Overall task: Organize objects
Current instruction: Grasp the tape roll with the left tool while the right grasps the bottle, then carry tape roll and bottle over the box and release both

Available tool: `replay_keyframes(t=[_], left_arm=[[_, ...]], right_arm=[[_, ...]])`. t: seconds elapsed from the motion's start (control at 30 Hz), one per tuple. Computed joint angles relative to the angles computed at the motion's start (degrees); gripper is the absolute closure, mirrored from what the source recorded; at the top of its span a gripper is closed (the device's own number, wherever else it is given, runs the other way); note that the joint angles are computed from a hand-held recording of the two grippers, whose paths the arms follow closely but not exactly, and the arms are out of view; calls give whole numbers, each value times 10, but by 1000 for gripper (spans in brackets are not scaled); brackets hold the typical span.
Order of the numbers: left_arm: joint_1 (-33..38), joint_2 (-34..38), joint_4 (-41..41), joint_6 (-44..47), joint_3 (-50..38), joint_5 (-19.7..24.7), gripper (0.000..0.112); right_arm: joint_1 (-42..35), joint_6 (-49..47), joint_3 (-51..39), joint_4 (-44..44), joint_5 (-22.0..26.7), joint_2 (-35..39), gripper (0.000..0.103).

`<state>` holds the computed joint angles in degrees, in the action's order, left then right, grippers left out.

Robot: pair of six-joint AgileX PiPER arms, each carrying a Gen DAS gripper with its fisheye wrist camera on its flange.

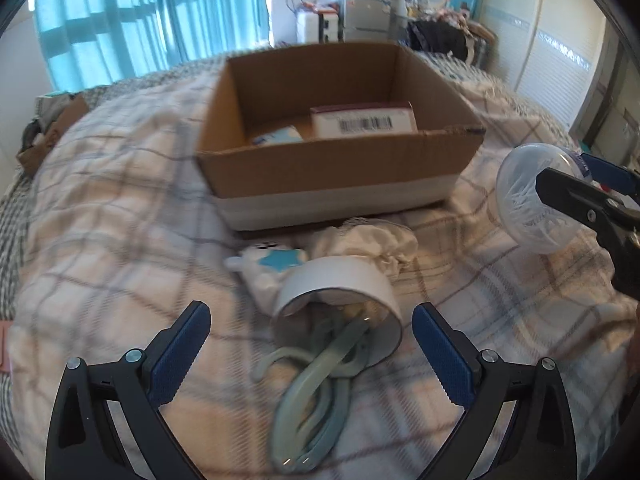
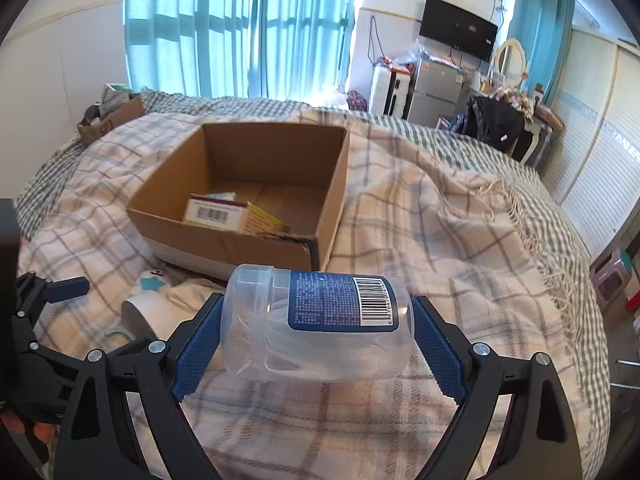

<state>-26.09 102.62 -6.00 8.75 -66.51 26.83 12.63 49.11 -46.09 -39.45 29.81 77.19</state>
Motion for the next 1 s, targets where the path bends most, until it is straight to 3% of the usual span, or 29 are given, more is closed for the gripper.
replay_keyframes(t=[0.1,0.2,0.23,0.3,0.5,0.73,1.0], left_arm=[[-5,36,-28,19,-34,23,10],[-14,70,-24,17,-67,51,22],[-22,77,4,-7,-70,49,29],[-27,78,34,-37,-69,44,30],[1,-7,-84,74,2,1,31],[31,-107,-106,94,0,16,31],[75,-137,-146,117,-80,81,31]], right_arm=[[-17,-8,14,10,-26,0,13],[-33,-30,20,33,-44,3,13],[-34,-30,21,34,-44,3,13],[-30,-23,24,30,-41,-3,13],[7,28,41,-7,-13,-52,13],[82,69,15,-42,75,-106,13],[151,67,-53,-67,171,-133,13]])
